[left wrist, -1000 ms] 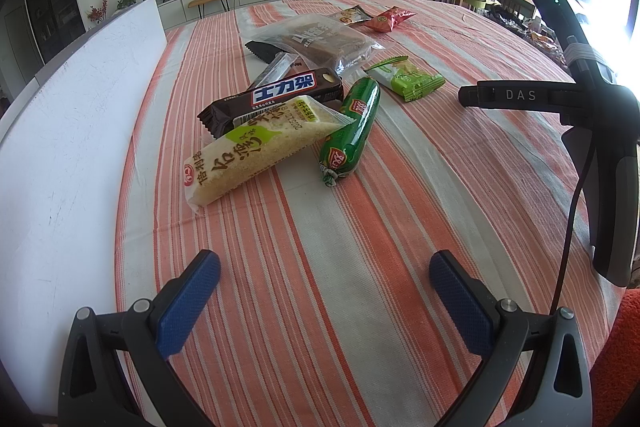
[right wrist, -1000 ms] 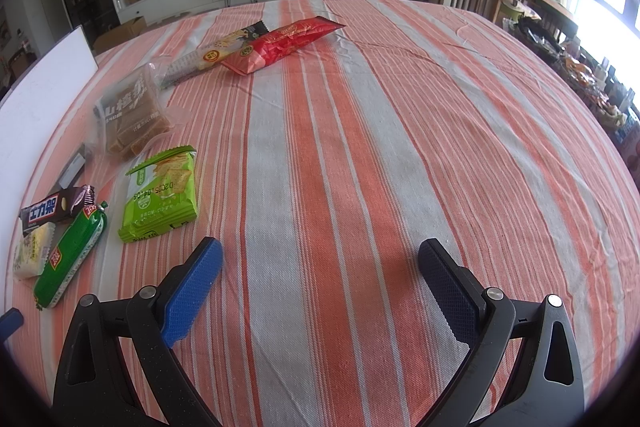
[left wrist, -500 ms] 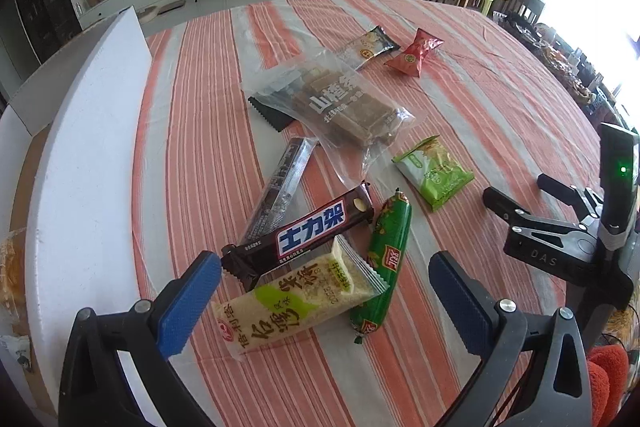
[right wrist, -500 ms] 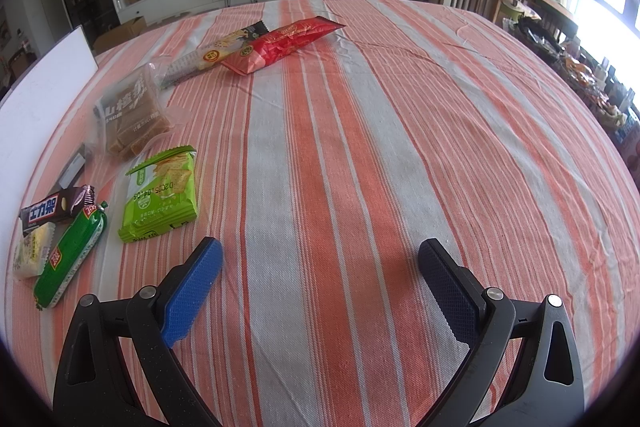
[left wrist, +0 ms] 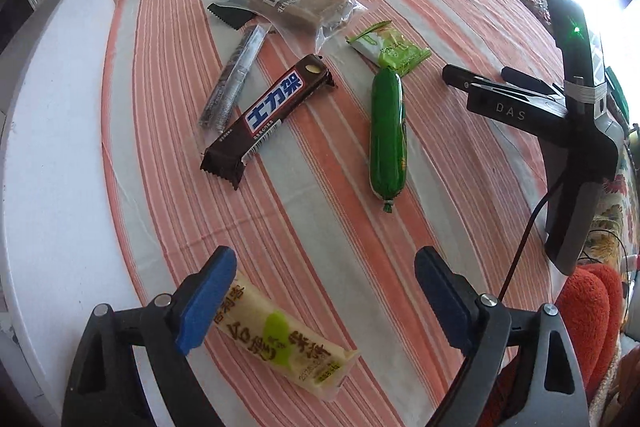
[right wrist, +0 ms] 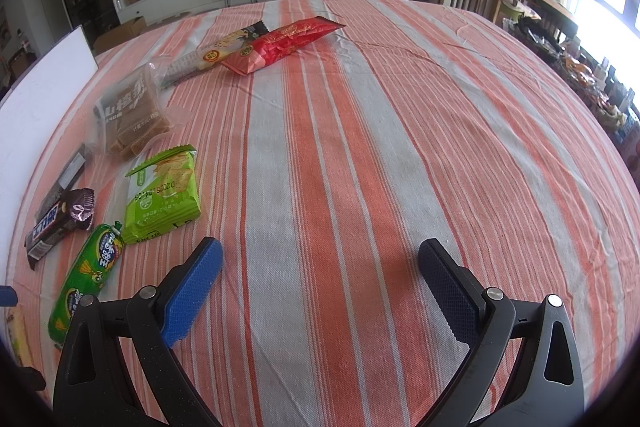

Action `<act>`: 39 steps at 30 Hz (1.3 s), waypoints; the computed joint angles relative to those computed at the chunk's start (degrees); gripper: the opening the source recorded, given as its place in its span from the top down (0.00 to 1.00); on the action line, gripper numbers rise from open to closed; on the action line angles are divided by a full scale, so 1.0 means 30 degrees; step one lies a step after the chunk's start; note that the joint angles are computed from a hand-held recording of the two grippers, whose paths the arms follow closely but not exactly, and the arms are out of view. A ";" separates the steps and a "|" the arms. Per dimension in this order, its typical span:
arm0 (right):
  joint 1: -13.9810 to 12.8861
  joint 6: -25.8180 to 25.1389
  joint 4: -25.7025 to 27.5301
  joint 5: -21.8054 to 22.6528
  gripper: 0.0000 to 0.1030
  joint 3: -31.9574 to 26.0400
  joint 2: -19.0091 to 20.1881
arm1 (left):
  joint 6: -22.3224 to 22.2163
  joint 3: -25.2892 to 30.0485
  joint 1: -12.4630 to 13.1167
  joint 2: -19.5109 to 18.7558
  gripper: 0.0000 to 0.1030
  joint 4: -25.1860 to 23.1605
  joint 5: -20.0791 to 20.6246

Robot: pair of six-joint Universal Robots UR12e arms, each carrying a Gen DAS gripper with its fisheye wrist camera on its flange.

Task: Organize snacks
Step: 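Lower the left gripper onto the cream Taiwanese snack bar pack and close, then lift the cream pack with the left gripper while the right grasps the green sausage stick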

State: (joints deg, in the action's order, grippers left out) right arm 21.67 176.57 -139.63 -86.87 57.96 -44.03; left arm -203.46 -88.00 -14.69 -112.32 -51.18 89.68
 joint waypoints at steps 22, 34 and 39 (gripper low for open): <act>-0.0003 -0.0012 0.0042 -0.0003 0.03 -0.0077 0.0042 | -0.7476 -0.3209 -0.1908 0.0510 0.59 0.5681 0.6524; -0.0483 0.1736 0.1728 0.2184 0.07 0.0052 -0.0533 | -0.7355 -0.5339 -0.1460 0.1409 0.72 0.9396 0.4928; -0.0911 0.3279 0.7620 1.0230 0.07 -0.1001 -0.0815 | -0.6961 -0.5474 -0.1698 0.1457 0.72 1.0095 0.5161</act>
State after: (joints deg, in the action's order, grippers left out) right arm 18.93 186.40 -116.77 -56.18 54.96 -46.47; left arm -224.34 -104.42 -19.78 -107.95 -20.90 105.17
